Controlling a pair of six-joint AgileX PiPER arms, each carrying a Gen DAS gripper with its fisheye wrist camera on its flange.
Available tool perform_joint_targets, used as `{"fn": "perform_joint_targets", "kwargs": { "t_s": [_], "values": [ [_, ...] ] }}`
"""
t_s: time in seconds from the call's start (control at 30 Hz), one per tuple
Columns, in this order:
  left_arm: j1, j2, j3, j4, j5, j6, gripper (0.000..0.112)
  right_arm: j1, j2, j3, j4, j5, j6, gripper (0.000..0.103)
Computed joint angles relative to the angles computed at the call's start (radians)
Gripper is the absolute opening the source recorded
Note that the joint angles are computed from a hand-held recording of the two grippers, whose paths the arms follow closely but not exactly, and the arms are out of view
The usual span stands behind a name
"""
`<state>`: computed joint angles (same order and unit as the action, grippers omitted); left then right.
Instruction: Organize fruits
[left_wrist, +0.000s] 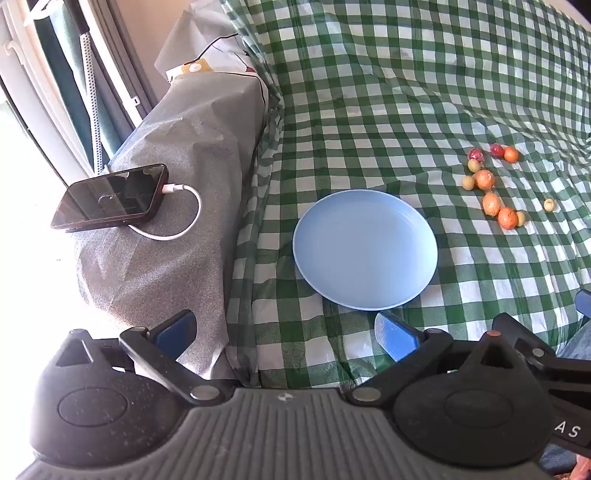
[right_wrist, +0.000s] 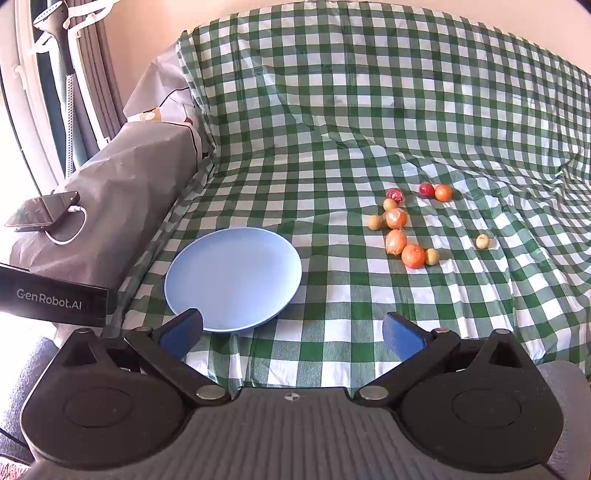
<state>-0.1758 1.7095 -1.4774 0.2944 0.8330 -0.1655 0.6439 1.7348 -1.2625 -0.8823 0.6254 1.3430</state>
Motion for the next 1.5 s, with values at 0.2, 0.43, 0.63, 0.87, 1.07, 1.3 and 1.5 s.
{"fn": "perform_joint_targets", "kwargs": {
  "t_s": [0.2,0.43,0.63,0.87,1.07,1.3,1.5],
  "values": [
    [0.002,-0.016,0.023,-0.010,-0.011,0.012,0.103,-0.008,-0.021,0.024,-0.019,-0.016,0.012,0.103],
    [0.013,0.002,0.005,-0.032,0.004,0.032,0.103,-0.020,-0.007,-0.003,0.018,-0.011,-0.030,0.103],
    [0.006,0.011,-0.001,-0.028,0.008,0.038,0.103,-0.027,-0.008,0.004,0.024,-0.012,-0.021,0.103],
    [0.006,0.022,-0.013,-0.030,0.019,0.041,0.103,-0.027,-0.007,0.012,0.004,-0.027,0.001,0.103],
    [0.002,0.025,-0.013,-0.025,0.020,0.041,0.103,-0.035,-0.004,0.002,0.043,-0.024,-0.031,0.103],
    [0.002,0.032,-0.016,-0.022,0.025,0.042,0.103,-0.032,0.000,0.003,0.032,-0.027,-0.018,0.103],
    [-0.005,0.044,-0.025,-0.013,0.037,0.036,0.103,-0.041,0.005,-0.005,0.096,-0.029,-0.064,0.103]
  ]
}}
